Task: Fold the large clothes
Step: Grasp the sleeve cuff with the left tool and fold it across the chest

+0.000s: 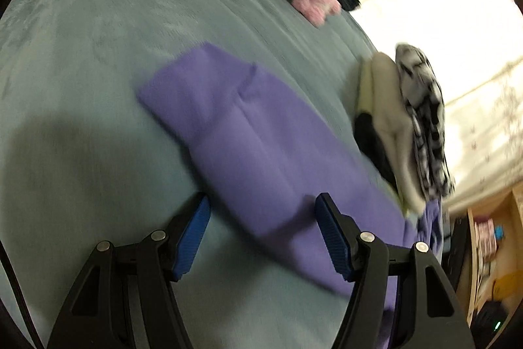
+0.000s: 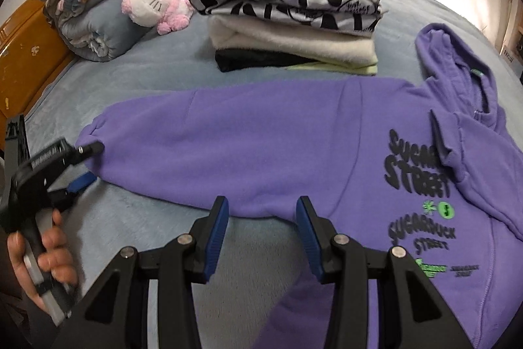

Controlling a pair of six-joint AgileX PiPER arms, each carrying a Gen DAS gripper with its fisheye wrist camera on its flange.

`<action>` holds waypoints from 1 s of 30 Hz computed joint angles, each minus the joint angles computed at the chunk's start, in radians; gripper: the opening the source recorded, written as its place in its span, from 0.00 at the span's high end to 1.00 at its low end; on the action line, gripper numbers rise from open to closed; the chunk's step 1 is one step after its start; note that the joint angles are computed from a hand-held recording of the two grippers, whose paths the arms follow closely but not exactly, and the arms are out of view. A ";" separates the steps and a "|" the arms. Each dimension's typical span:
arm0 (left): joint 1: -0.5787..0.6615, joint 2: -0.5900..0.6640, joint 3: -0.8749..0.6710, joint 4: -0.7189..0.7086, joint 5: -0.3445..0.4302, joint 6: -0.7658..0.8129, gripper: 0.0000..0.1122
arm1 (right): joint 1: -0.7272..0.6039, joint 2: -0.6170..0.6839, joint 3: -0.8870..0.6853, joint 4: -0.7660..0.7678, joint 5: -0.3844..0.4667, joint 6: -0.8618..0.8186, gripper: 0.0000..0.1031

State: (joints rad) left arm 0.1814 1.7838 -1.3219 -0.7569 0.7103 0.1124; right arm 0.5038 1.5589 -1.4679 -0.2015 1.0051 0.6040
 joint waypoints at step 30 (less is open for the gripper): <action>-0.688 -0.091 -0.538 0.685 0.239 -0.629 0.93 | -0.506 -0.442 0.251 0.355 0.040 -0.327 0.58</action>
